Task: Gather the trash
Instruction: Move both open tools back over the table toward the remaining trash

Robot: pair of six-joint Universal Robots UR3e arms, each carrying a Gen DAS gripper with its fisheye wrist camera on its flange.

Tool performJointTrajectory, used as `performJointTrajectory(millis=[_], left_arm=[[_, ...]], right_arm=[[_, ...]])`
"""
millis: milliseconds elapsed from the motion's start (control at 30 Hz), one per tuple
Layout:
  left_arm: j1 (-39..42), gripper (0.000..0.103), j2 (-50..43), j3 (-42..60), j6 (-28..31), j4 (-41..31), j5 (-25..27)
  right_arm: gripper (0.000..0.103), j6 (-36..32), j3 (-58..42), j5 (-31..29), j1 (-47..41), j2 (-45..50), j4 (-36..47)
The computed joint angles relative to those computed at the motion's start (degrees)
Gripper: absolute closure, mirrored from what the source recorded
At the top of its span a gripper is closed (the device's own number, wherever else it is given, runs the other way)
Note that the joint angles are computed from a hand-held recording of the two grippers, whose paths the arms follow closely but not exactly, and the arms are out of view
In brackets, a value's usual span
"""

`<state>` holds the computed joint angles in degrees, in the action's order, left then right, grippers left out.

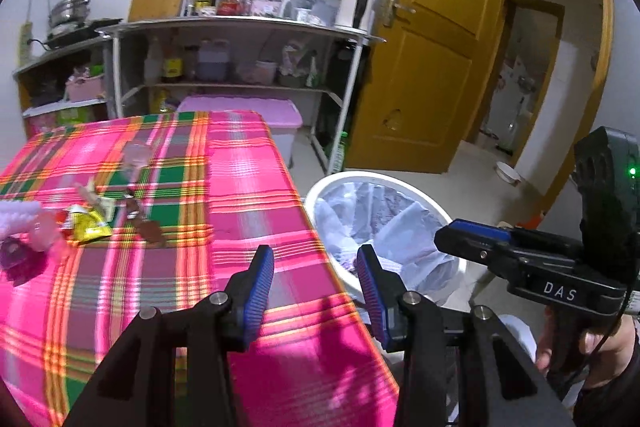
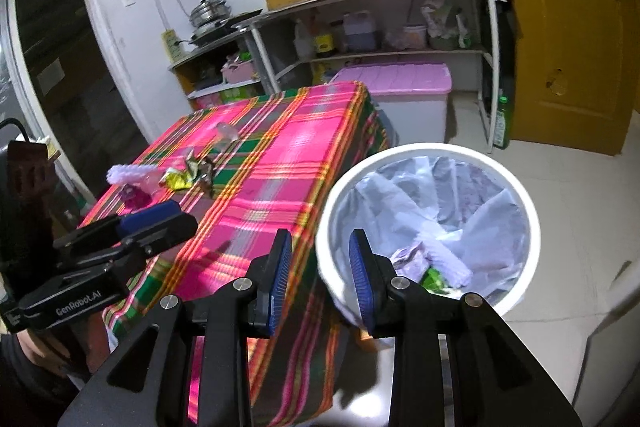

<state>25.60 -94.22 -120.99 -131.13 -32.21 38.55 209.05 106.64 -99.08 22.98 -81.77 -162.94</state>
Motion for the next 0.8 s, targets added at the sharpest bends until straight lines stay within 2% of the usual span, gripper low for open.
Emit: performJointTrajectory(millis=[300,467,800], left_arm=[[6.5,0.060,4.2,-3.6,4.5,-3.3,-1.1],[9.5,0.060,6.3,-4.1,8.3,-7.5,-1.8],[13.9,0.060,5.6,-3.4,8.2,-8.3,-1.9]], right_arm=[[0.072,-0.5,-5.7,0.7,3.6,3.7,2.7],[0.072,-1.2,-8.5,1.0,4.9,5.4,3.3],[0.072,-3.2,-16.0,2.8,6.3,10.8,4.5]])
